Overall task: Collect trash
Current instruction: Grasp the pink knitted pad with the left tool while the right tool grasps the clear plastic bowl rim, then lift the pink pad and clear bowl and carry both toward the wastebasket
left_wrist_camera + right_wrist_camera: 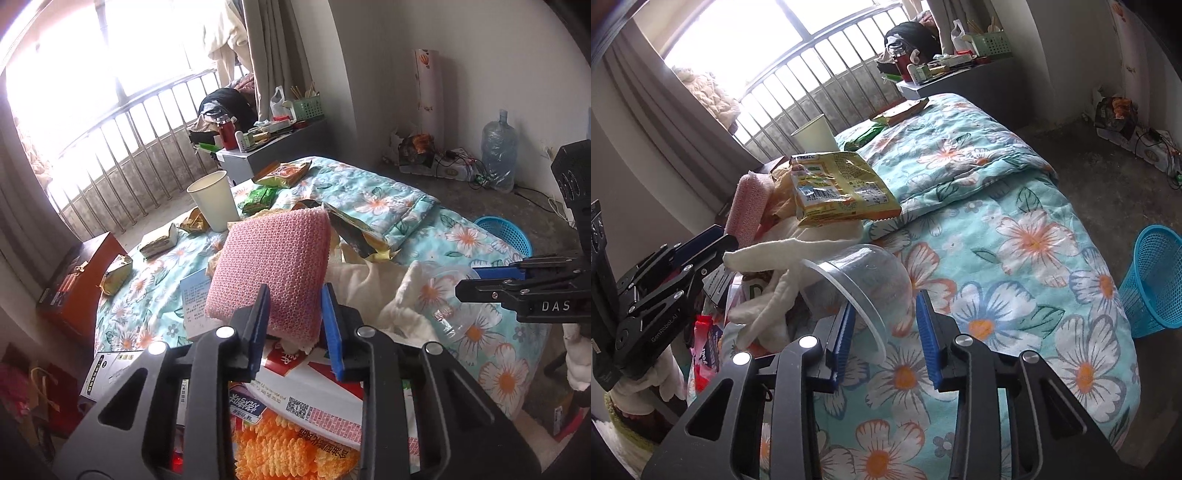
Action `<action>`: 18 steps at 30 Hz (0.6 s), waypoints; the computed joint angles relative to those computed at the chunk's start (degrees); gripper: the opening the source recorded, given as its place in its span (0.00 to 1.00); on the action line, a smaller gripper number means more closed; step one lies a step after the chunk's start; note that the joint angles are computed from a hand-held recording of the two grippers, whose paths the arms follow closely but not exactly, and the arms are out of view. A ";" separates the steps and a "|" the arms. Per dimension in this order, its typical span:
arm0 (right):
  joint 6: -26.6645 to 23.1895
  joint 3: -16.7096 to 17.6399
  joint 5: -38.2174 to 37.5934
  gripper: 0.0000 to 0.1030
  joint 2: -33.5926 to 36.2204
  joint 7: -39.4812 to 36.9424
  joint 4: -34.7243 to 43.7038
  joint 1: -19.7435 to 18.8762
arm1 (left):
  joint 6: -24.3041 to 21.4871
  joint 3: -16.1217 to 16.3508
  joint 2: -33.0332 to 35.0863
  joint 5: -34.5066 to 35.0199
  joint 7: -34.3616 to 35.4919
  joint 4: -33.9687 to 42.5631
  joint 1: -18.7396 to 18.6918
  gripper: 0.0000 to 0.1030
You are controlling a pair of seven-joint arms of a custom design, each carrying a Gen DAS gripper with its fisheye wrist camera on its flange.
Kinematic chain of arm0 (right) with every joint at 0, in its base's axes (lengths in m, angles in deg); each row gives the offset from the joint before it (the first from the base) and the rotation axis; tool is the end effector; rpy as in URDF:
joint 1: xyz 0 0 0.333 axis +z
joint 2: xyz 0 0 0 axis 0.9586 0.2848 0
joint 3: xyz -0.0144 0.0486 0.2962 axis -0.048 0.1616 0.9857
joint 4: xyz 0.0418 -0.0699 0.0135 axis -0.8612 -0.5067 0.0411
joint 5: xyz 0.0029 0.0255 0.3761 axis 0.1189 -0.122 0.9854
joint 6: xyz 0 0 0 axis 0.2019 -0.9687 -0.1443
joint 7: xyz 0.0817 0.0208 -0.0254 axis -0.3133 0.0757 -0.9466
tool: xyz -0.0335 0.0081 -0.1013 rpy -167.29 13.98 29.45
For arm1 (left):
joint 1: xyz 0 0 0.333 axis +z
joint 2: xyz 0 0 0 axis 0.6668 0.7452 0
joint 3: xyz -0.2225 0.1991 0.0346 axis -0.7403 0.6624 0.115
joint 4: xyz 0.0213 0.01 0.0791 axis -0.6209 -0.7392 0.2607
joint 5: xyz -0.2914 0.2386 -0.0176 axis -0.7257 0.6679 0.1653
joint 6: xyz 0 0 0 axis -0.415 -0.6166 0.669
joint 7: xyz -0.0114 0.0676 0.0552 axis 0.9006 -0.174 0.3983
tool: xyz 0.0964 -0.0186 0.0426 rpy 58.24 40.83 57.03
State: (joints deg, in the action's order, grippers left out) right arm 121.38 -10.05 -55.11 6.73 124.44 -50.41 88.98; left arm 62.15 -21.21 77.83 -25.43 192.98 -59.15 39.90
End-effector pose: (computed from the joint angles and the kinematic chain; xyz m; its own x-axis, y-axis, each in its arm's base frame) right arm 0.4702 0.1911 0.8455 0.1635 -0.8667 -0.4712 -0.8250 0.1418 -0.5470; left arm 0.4489 -0.0655 0.9119 -0.2695 -0.9353 -0.2294 -0.5751 0.3474 -0.7406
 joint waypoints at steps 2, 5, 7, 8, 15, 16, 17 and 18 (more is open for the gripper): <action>0.04 -0.17 0.44 0.15 -0.67 0.57 -1.02 -0.14 | 0.64 0.32 -0.55 -0.15 -0.58 -0.58 0.31 0.19; 0.58 -0.37 0.60 0.12 -2.12 1.57 -2.96 -0.45 | 1.54 0.94 -1.31 -0.70 -1.10 -1.24 0.83 0.15; 1.00 -0.43 0.42 0.10 -3.21 1.99 -4.22 -0.69 | 2.23 1.35 -1.74 -1.10 -1.55 -1.44 1.19 0.10; 1.14 -0.51 0.52 0.09 -3.76 2.13 -4.83 -0.82 | 2.70 1.49 -2.04 -1.09 -1.86 -1.63 1.38 0.10; 2.97 -0.92 1.32 0.06 -7.89 3.38 -9.63 -1.86 | 4.68 2.25 -3.20 -0.65 -4.16 -1.44 2.35 0.00; 3.23 -0.93 1.33 0.06 -8.29 3.52 -10.04 -1.99 | 4.60 2.35 -3.23 -0.67 -4.34 -1.27 2.46 0.00; 3.49 -0.95 1.39 0.06 -8.62 3.57 -10.38 -2.10 | 4.64 2.48 -3.40 -0.80 -4.54 -1.31 2.55 0.00; 3.73 -0.96 1.40 0.06 -8.97 3.69 -10.66 -2.21 | 4.73 2.61 -3.56 -1.01 -4.69 -1.28 2.63 0.00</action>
